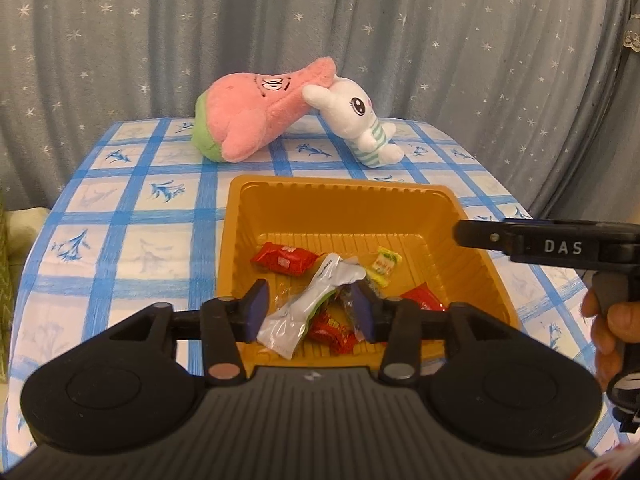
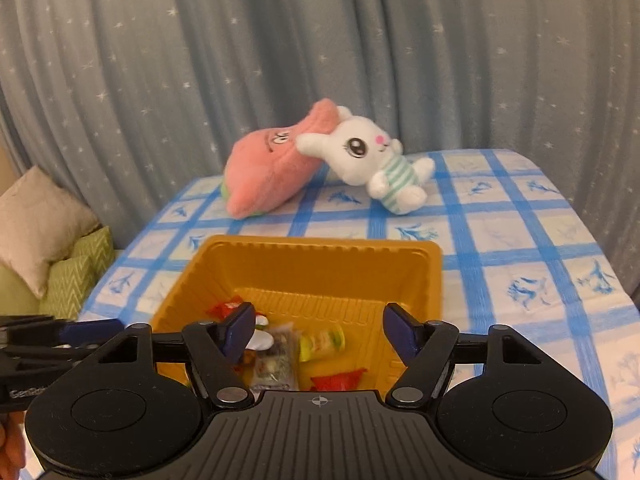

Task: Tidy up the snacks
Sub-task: 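Withdraw both tools from the tray toward the last wrapped candies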

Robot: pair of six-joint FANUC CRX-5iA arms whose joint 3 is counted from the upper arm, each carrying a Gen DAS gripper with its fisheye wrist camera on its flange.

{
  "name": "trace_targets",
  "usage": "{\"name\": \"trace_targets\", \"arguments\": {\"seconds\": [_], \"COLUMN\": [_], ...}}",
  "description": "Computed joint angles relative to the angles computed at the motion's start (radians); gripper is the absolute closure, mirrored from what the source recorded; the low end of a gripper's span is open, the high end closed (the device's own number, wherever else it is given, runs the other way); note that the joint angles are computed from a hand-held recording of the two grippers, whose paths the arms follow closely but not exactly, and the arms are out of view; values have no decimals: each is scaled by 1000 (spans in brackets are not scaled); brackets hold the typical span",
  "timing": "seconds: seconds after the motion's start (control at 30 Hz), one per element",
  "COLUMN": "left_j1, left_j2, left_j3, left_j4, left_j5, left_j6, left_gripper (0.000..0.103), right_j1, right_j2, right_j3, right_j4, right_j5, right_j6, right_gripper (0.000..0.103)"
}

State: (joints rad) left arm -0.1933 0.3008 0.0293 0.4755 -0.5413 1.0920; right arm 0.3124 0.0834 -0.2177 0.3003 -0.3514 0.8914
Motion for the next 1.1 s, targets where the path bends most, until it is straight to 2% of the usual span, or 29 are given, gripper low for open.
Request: {"name": "trace_targets", "arguments": {"seconds": [0.13, 0.23, 0.3, 0.53, 0.7, 0.93, 1.1], "left_j1": [-1, -2, -4, -12, -18, -24, -29], "left_j2": [-44, -83, -108, -195, -258, -337, -385], "left_j3": [-50, -95, -118, -171, -211, -275, -314], "left_j4": [-14, -6, -14, -86, -120, -133, -144], "left_j5": [7, 11, 4, -18, -27, -42, -57], "left_j6": [22, 39, 60, 167, 213, 239, 253], "left_gripper": [56, 47, 46, 40, 36, 30, 28], "right_j1": [2, 8, 18, 84, 140, 211, 253], "right_j2": [-51, -101, -139, -268, -355, -455, -514], "right_j3": [-83, -144, -185, -314, -378, -432, -463], "right_j4": [101, 140, 159, 306, 366, 384, 385], "right_j5": [5, -5, -17, -86, -141, -224, -279], "right_j6": [-132, -210, -246, -407, -484, -536, -559], "right_gripper": [33, 33, 33, 32, 32, 32, 27]}}
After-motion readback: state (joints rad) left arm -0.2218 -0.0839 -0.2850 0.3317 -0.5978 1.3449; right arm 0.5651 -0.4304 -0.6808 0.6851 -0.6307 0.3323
